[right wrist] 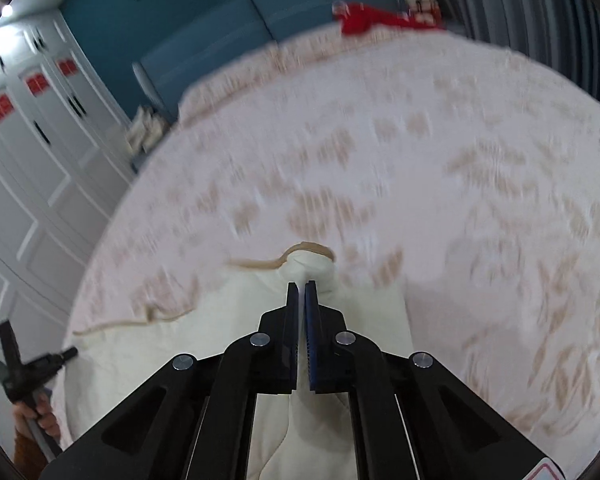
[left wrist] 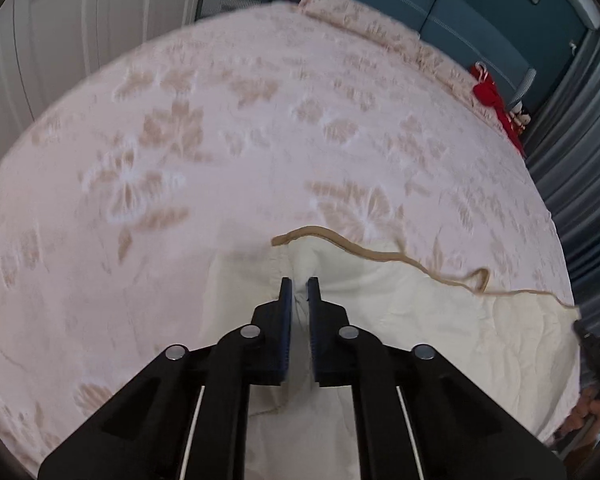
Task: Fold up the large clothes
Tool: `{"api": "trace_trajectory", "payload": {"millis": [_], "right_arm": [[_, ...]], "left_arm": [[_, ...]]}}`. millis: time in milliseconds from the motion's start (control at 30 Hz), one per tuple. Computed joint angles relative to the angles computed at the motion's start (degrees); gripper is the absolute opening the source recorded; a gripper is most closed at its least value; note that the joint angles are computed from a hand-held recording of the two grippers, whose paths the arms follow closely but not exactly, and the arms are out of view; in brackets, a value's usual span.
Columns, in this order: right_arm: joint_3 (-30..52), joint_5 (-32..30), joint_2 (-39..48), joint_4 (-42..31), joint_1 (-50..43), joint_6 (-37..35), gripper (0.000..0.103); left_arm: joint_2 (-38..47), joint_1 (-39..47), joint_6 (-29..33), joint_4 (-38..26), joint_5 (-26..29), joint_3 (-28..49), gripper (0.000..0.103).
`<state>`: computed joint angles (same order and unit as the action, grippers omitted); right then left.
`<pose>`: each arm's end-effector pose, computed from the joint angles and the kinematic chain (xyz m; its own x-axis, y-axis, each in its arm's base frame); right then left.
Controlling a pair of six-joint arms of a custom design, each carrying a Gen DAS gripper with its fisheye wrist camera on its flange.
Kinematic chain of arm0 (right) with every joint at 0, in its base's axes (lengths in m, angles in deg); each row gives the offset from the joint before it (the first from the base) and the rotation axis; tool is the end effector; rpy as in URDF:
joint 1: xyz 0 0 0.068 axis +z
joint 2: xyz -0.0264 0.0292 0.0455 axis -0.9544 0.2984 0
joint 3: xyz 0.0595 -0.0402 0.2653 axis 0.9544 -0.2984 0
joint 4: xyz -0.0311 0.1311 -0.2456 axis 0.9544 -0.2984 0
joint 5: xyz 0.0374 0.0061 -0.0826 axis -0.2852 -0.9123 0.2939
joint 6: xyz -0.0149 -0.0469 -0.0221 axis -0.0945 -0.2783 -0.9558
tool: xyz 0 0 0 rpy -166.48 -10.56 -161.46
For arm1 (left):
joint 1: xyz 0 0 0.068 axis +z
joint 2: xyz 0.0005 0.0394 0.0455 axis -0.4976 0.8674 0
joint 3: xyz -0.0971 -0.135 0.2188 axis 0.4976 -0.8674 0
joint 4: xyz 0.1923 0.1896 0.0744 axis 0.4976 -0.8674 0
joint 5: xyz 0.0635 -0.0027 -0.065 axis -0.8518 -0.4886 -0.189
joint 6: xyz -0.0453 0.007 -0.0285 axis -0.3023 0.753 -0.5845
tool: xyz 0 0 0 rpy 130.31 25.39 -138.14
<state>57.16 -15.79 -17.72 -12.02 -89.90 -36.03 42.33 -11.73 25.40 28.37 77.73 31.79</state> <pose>0.2554 -0.0689 0.3323 -0.6108 0.4796 -0.6300 0.2820 0.8753 0.3929 0.3628 0.1032 0.3092 -0.8390 -0.1579 -0.5208 0.0061 0.9542 -0.2993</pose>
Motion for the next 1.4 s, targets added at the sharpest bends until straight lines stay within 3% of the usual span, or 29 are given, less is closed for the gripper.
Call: {"api": "trace_trajectory", "payload": {"millis": [100,233,733,767,800,867,967,1067,1100,1233,1333,1400], "right_arm": [[1.43,5.25,3.51,0.67,1.52,-0.41,0.003],[-0.83,8.24,9.46,1.7,2.06,0.18,0.002],[-12.3,17.98,10.61,12.92,7.53,-2.3,0.002],[-12.67,17.87,10.33,13.37,7.45,-2.23,0.003],[-13.23,16.91,9.89,14.01,6.93,-2.32,0.004],[-13.04,14.35,9.5,13.53,5.44,-2.52,0.005],[-8.75,13.25,9.13,6.73,3.7,-2.95,0.014],[-6.78,18.29,2.17,1.12,3.36,-0.05,0.048],[-6.59,19.74,-1.16,0.64,3.39,1.16,0.052],[-2.36,20.0,-4.31,-0.77,8.09,4.71,0.053],[2.93,22.08,0.55,-0.57,20.29,4.25,0.052],[4.81,23.18,3.94,0.27,26.0,3.8,0.039]], "left_arm": [[0.62,-2.93,-0.35,2.63,-6.72,0.26,0.005],[3.81,-4.47,-0.94,4.14,-11.27,-1.44,0.006],[-2.0,-6.98,0.82,23.24,-17.99,-19.74,0.011],[-2.54,-7.36,1.02,24.4,-18.79,-20.66,0.012],[-3.01,-7.71,0.87,25.37,-20.1,-21.35,0.02],[-3.03,-7.23,0.18,24.7,-20.43,-20.87,0.031],[-4.35,-5.35,-2.11,20.47,-23.13,-17.86,0.073],[-9.48,-1.36,-1.58,18.27,-19.6,-16.42,0.079],[-10.83,-0.89,-1.25,16.58,-19.61,-14.67,0.08],[-12.23,-4.22,-2.01,11.41,-16.51,-8.01,0.08],[-10.35,-10.57,-3.09,7.59,-14.13,-3.8,0.08],[-8.34,-15.99,-3.79,7.25,-15.82,-3.02,0.079]]}}
